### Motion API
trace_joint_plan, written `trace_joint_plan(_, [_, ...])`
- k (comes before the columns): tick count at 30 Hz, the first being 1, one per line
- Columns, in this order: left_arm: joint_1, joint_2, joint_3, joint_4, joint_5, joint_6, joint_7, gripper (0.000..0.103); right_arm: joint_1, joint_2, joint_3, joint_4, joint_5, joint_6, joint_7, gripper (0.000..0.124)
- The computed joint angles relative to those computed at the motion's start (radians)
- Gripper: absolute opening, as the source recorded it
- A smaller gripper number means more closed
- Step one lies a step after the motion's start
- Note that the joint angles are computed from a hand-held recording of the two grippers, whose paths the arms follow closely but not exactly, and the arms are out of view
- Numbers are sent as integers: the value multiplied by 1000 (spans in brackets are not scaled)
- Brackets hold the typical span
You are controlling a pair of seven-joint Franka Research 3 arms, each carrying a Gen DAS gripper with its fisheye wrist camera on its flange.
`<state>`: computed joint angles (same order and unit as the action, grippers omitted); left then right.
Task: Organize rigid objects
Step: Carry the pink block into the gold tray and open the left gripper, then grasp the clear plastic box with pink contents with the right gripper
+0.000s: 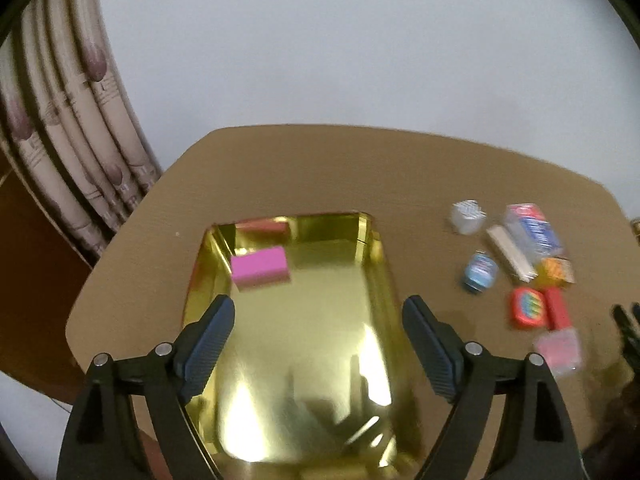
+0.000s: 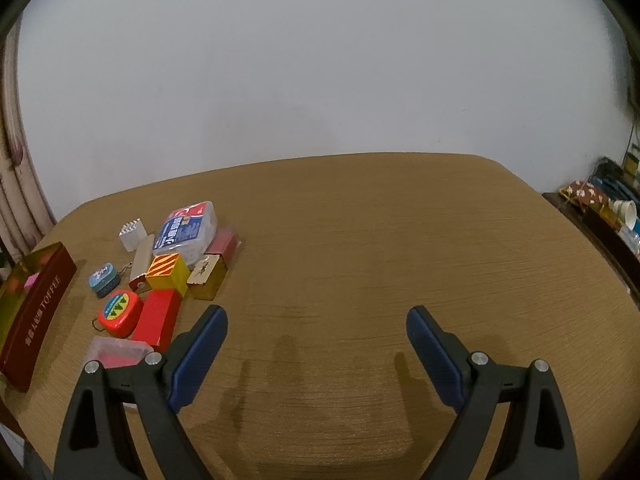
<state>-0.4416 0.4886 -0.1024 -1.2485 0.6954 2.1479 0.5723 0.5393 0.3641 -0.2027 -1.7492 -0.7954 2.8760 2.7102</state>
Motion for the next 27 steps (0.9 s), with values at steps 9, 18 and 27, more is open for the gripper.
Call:
trace_joint_plan(9, [-34, -262, -71, -388, 106, 28, -331, 91, -60, -16, 215, 31, 415, -44, -383, 94])
trace_joint_plan(18, [55, -390, -139, -635, 7, 166, -371, 91, 56, 123, 163, 259, 453, -299, -444, 94])
trace_joint_plan(27, [53, -380, -158, -634, 0, 211, -360, 91, 86, 246, 149, 475, 452, -522, -443, 94])
